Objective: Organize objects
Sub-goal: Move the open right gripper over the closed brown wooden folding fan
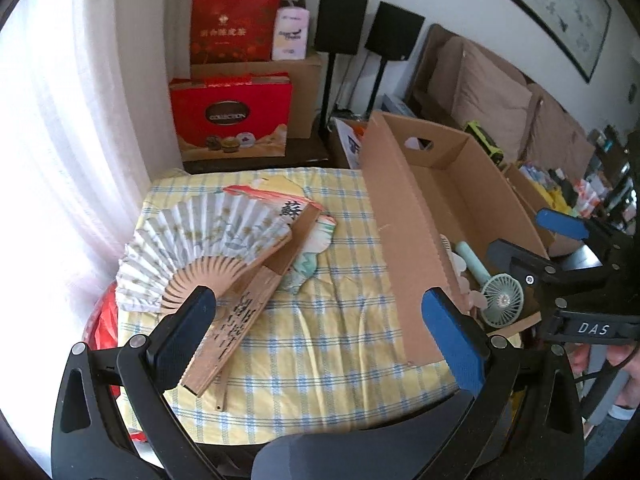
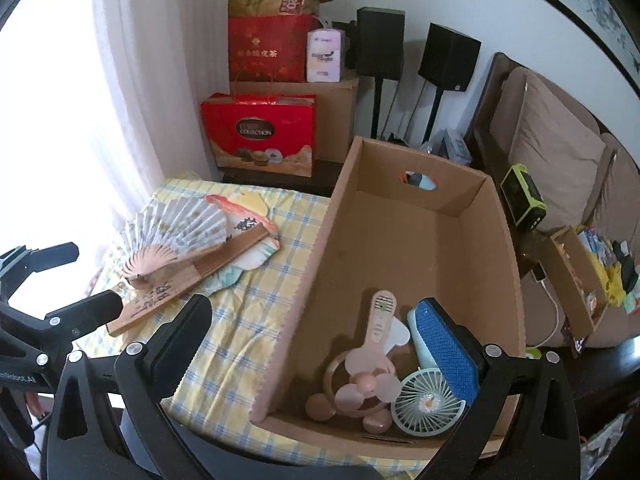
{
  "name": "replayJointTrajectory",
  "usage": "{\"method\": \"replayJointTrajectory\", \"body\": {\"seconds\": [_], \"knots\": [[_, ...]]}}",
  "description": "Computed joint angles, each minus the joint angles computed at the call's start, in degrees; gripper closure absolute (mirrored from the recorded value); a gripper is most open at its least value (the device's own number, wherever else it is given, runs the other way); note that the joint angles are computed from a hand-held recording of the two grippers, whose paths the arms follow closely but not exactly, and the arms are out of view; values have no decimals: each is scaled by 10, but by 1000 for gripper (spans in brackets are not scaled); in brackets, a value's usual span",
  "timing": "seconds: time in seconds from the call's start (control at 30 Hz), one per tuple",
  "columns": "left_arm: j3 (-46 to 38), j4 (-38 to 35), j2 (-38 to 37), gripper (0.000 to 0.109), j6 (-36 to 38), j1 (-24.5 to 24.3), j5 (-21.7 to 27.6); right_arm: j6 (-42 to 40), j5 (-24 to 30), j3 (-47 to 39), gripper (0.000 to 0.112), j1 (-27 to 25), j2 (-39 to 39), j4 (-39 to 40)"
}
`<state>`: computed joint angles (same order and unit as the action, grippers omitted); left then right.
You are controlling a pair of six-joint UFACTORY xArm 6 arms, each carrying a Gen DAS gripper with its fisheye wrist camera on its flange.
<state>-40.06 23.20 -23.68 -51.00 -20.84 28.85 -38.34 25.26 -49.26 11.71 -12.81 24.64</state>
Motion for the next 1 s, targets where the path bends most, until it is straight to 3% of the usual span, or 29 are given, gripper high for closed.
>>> {"method": "replayJointTrajectory", "body": {"seconds": [0.33,0.6,0.87,1.0], "knots": [[72,-59,-68,6,38,48,-26,-33,7,3,10,24,-2,44],[133,-50,-147,6,52,110,-10,-54,31,-14,10,52,24,65],[203,-142,-179,6,125,173,-40,-57,59,-32,10,79,48,101],[235,-184,-172,6,153,184,-66,-40,43,-26,10,103,58,85]]}}
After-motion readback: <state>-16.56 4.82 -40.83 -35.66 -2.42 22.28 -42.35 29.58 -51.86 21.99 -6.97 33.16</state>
